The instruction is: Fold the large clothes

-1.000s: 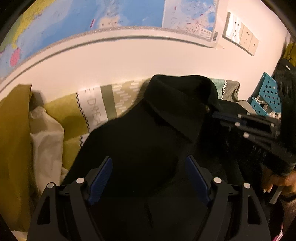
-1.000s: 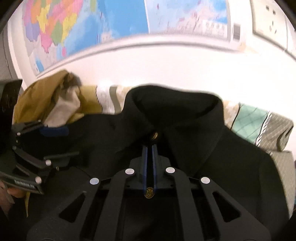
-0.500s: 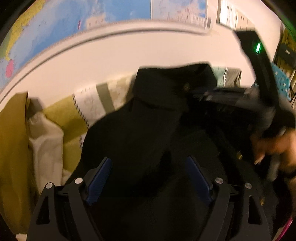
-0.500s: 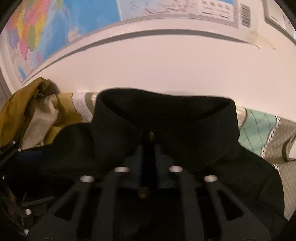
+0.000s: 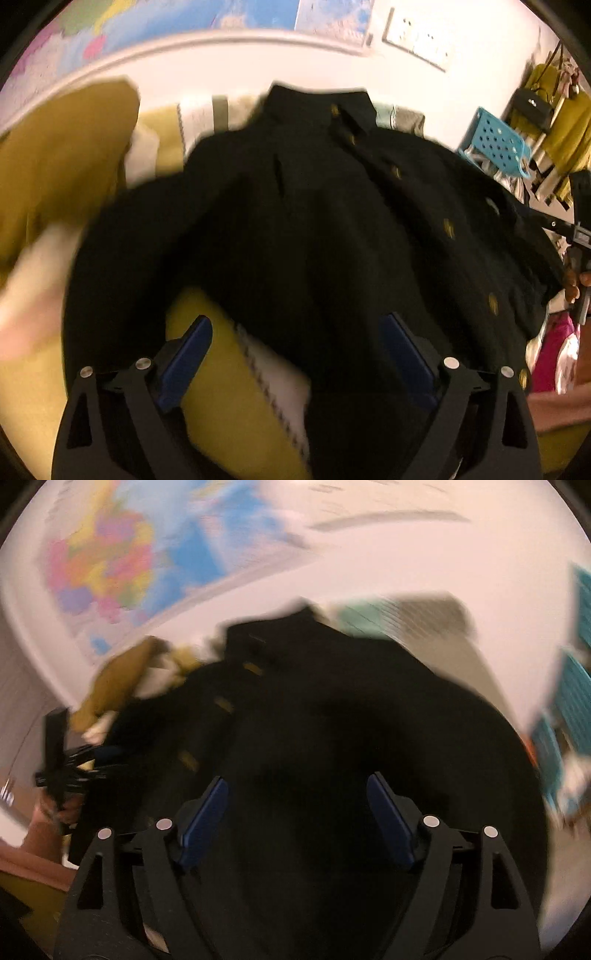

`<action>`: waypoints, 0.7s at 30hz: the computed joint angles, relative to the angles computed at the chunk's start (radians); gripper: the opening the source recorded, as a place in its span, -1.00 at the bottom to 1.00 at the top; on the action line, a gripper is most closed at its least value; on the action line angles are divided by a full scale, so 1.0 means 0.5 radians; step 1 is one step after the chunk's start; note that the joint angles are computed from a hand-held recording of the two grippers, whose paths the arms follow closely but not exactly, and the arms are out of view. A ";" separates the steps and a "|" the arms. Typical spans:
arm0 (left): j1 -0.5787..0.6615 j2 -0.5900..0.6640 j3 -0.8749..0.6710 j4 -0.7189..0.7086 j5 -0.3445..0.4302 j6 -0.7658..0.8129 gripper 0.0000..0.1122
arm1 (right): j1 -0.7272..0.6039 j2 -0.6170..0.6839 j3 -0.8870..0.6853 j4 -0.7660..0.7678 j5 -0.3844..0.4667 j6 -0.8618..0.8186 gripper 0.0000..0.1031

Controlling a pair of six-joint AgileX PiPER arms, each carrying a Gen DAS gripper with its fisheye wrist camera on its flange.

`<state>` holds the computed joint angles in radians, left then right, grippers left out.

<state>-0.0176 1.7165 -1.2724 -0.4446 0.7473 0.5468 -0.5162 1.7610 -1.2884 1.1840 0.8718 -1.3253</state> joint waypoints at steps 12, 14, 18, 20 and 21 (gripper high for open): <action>0.028 -0.092 0.232 -0.076 0.035 -0.066 0.62 | -0.397 -0.076 0.420 -0.006 -0.247 -0.366 -1.00; 0.050 -0.072 0.197 -0.086 0.056 -0.109 0.62 | -0.427 -0.105 0.444 0.049 -0.436 -0.400 -0.99; 0.070 -0.097 0.183 0.005 0.017 -0.220 0.62 | -0.636 -0.092 0.404 0.145 -0.151 -0.305 0.02; 0.122 -0.079 0.129 -0.054 0.046 -0.215 0.62 | -0.704 -0.090 0.451 0.199 -0.004 -0.402 0.71; 0.151 -0.069 0.105 -0.101 0.067 -0.193 0.62 | -0.737 -0.092 0.502 0.239 0.107 -0.508 0.67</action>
<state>0.0578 1.6821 -1.2197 -0.4950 0.7809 0.4500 -0.8845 1.7150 -1.0374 1.3036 0.9253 -1.5794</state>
